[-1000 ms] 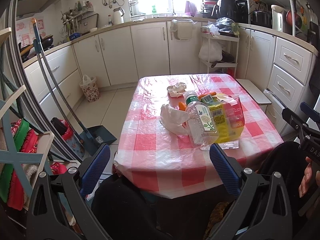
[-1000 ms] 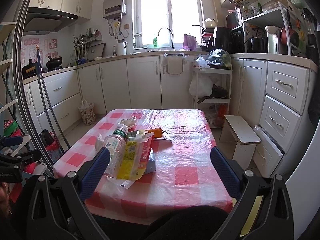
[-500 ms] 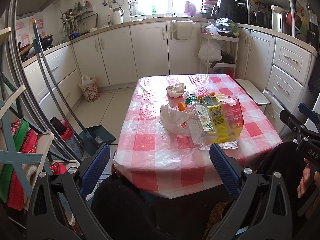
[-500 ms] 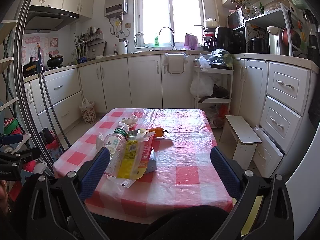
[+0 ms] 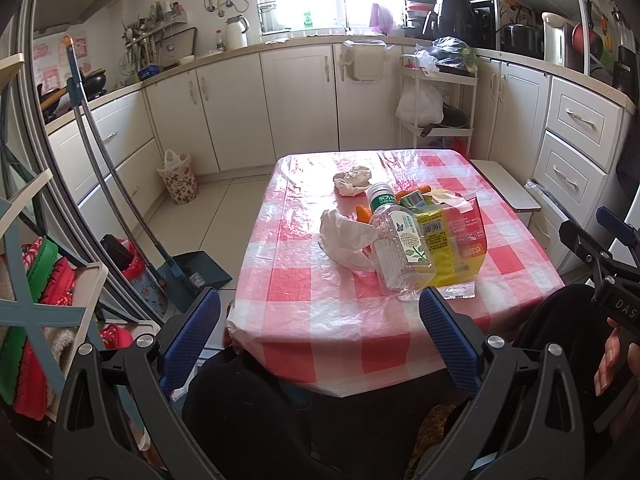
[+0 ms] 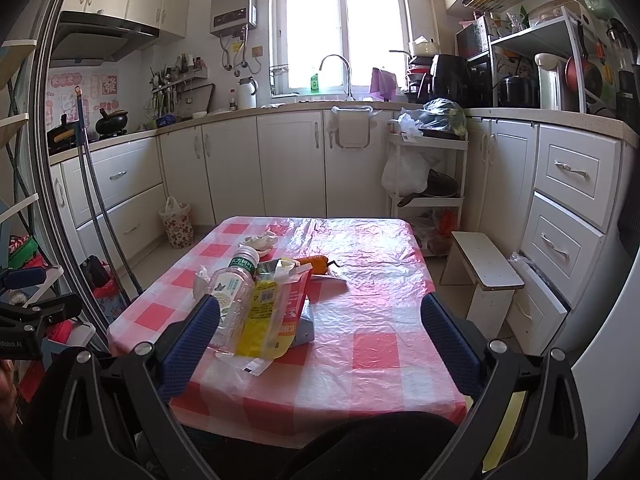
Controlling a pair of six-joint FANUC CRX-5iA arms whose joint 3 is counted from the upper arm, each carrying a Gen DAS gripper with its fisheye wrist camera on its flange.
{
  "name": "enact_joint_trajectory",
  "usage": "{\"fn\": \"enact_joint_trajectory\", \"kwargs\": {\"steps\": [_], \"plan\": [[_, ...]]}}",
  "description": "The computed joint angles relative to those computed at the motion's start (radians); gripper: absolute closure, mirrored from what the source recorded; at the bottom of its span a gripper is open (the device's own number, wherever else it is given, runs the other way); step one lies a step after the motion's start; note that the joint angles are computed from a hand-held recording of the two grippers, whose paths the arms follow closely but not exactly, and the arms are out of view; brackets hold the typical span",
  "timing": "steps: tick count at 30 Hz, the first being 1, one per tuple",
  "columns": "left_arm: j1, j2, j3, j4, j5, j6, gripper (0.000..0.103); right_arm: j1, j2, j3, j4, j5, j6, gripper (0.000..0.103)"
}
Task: Collect trash
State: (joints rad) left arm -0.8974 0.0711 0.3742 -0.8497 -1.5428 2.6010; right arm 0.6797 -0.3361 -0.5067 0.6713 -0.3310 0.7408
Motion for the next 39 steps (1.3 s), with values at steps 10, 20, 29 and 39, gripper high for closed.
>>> {"fn": "enact_joint_trajectory", "kwargs": {"steps": [10,20,29,39], "plan": [[-0.004,0.011,0.012,-0.006,-0.006,0.0,0.007,0.001,0.0,0.0,0.002,0.001,-0.003,0.006],[-0.005,0.012,0.014,-0.009,-0.006,0.002,0.007,0.001,0.0,-0.001,0.004,0.001,-0.004,0.006],[0.02,-0.014,-0.017,0.011,-0.002,0.032,0.007,0.038,0.009,0.046,-0.075,-0.04,0.091,0.006],[0.111,-0.056,-0.091,0.08,0.042,0.084,0.007,-0.002,0.11,0.303,-0.683,-0.192,0.688,0.006]]}}
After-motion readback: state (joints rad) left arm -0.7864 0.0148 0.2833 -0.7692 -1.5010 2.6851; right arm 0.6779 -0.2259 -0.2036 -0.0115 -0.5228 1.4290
